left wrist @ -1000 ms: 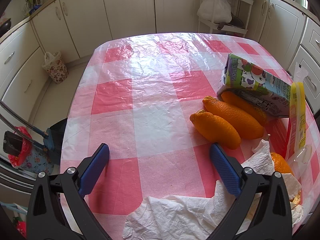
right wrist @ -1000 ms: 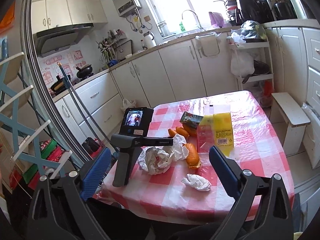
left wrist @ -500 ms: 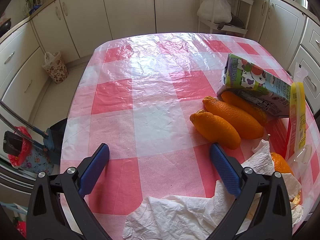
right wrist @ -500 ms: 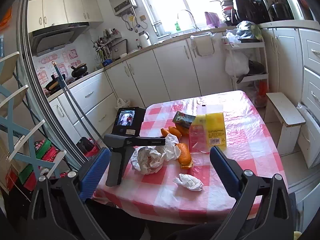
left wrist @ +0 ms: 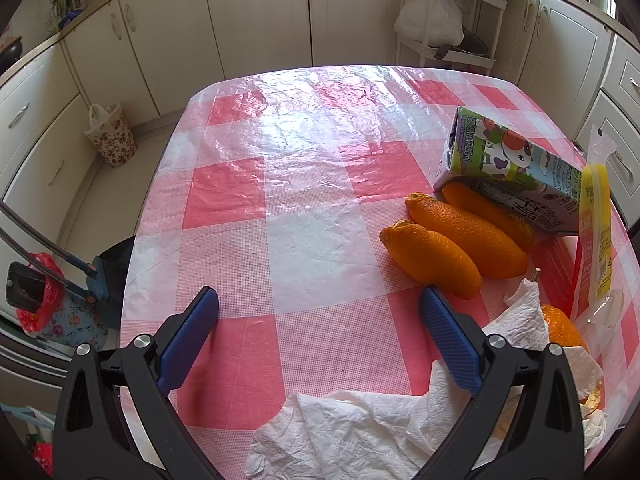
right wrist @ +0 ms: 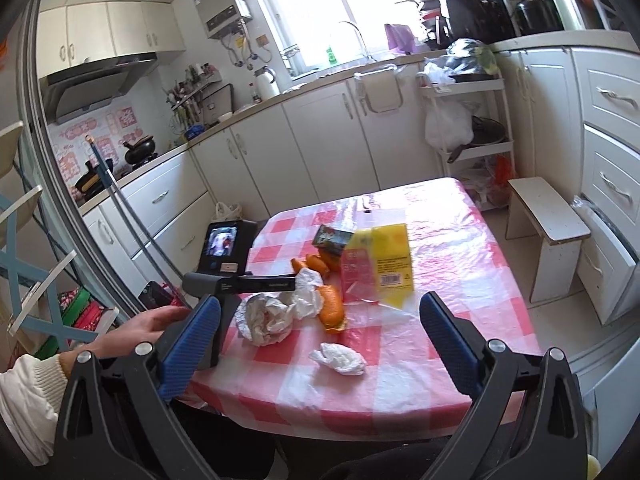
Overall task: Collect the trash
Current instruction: 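Bring both tools back over the table toward the tissues and peels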
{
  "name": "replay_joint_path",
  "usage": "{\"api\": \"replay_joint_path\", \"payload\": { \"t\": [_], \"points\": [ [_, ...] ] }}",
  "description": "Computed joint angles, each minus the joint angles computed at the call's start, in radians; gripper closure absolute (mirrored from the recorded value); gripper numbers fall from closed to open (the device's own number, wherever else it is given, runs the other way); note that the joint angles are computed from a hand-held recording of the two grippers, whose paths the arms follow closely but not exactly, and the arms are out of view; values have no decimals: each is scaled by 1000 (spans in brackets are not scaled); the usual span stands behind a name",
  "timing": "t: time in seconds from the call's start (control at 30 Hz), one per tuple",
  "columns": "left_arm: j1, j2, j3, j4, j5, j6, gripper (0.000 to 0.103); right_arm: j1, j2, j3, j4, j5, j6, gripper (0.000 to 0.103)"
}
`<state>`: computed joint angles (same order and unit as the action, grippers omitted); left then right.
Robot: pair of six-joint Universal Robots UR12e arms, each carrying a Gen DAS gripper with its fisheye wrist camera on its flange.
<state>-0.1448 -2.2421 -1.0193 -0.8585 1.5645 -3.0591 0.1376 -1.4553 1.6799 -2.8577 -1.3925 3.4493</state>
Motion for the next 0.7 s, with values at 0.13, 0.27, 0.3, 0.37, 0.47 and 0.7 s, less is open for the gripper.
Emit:
{"api": "replay_joint_path", "payload": {
  "t": [0.13,0.27,0.3,0.37,0.47,0.7],
  "points": [
    [0,-1,1,0,2,3,7,-12,5,-19,70,-1,6,7],
    [0,3,-4,1,3,4,7,-21,9,-35,126,25,-26,7],
    [1,1,-2,1,2,4,6,-20,10,-39,141,29,-42,7],
    [1,2,-5,4,5,0,6,-17,10,-43,161,29,-72,7],
    [-7,13,-2,-28,10,-9,6,-13,20,-66,223,31,-125,7],
    [22,114,-117,68,-85,-68,7,20,98,-169,413,17,-303,7]
  ]
}}
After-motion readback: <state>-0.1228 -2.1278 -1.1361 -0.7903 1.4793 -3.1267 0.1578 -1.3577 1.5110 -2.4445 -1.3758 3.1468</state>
